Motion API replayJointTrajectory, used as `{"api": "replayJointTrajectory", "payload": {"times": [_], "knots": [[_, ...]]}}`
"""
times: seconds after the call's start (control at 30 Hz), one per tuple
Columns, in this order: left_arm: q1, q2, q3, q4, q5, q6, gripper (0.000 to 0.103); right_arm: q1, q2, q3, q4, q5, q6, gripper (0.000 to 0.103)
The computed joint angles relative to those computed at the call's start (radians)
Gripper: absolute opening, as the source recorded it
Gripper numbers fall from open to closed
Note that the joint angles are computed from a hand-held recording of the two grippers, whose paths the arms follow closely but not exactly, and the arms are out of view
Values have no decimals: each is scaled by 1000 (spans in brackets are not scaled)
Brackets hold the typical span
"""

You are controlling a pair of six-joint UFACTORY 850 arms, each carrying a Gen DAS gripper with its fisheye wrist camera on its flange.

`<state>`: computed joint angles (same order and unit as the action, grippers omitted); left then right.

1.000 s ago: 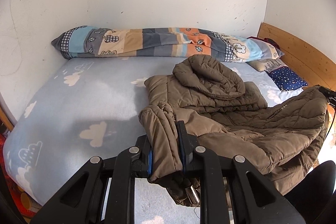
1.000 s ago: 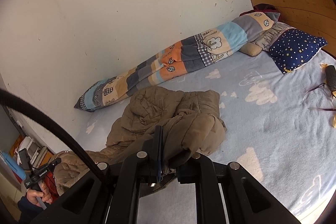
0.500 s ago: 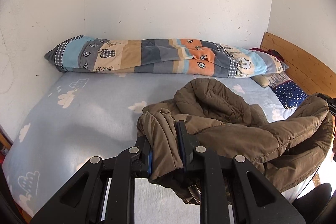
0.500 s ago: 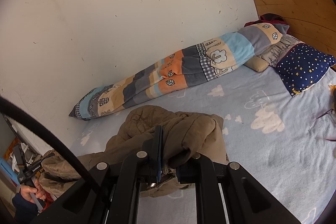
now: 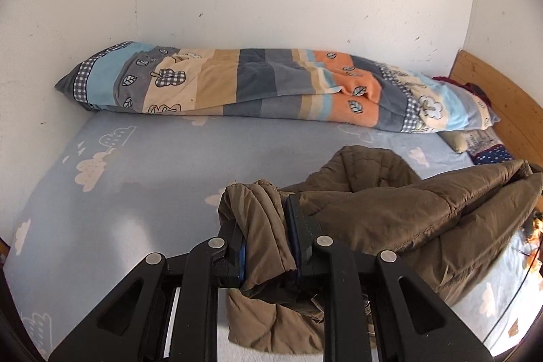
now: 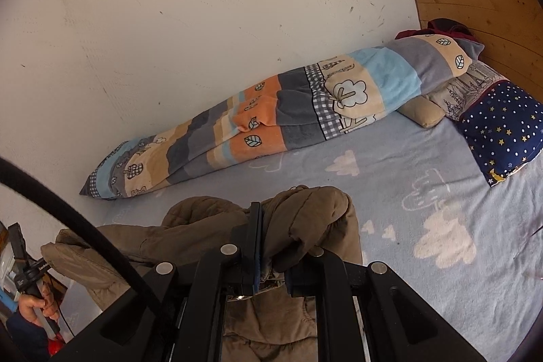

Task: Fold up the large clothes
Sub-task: 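Fold the hem with both tools over the jacket toward the collar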

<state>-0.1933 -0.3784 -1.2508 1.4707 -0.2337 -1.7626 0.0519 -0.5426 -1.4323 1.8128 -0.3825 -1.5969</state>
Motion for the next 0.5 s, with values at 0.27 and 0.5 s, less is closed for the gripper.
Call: {"api": "replayJointTrajectory", "payload": {"times": [0.27, 0.5], "knots": [[25, -246, -245, -380, -44, 395, 19, 38, -245, -281, -391, 124, 376, 10], [36, -375, -393, -561, -79, 588, 20, 54, -422, -508, -956, 123, 928, 10]]}}
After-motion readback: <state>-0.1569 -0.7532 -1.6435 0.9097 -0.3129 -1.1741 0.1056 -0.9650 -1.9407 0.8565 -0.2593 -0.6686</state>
